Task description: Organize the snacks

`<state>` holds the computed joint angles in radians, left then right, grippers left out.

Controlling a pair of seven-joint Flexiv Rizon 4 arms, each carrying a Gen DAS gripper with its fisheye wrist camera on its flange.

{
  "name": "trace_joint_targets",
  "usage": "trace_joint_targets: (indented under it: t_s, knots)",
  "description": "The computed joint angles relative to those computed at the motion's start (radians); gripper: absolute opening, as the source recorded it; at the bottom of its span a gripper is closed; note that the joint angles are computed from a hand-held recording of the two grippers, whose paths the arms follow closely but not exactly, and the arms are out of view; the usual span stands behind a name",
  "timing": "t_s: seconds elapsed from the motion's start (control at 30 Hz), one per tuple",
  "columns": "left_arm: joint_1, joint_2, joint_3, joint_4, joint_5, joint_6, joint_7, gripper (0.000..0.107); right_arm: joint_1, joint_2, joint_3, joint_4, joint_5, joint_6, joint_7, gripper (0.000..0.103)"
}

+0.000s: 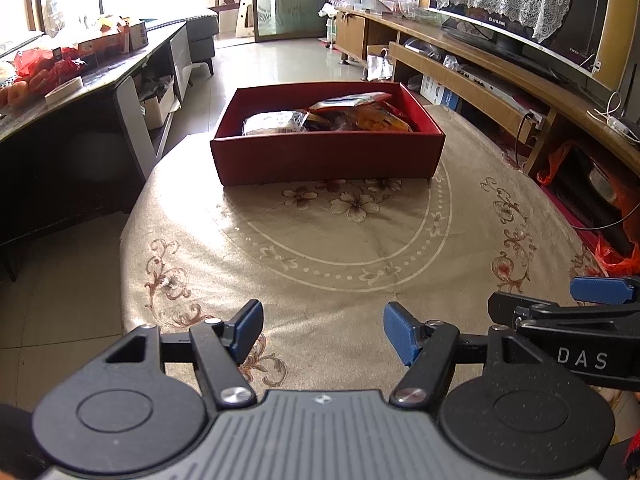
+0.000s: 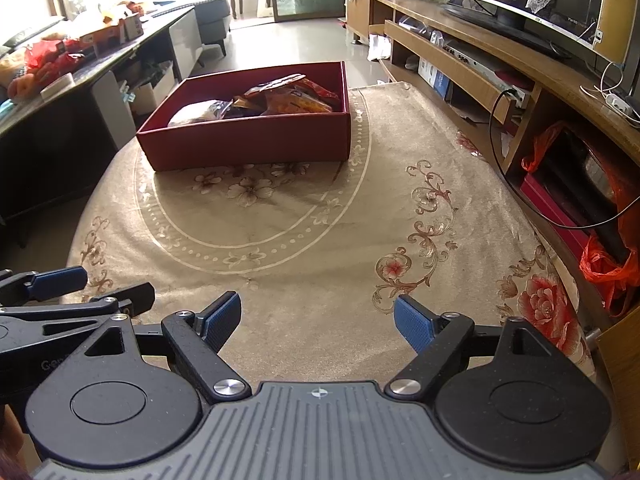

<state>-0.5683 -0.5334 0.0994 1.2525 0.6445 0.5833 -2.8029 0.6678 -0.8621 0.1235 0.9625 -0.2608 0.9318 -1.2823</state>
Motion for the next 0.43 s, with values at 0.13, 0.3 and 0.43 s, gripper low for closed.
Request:
trace_joint_targets:
  t_s: [0.13, 0.3, 0.43]
  knots:
    - [-0.005, 0.000, 0.004, -0.002, 0.013, -0.001, -0.009, 0.063, 0.000, -0.001, 0.000, -0.001, 0.000, 0.001, -0.002, 0.088]
    - [-0.011, -0.001, 0.007, -0.006, 0.028, -0.008, -0.012, 0.063, 0.000, 0.000, -0.001, 0.001, 0.000, 0.003, -0.003, 0.088]
    - [-0.007, 0.000, 0.002, -0.006, 0.024, -0.009, -0.006, 0.063, 0.000, -0.002, 0.001, -0.004, 0.002, 0.000, -0.007, 0.089]
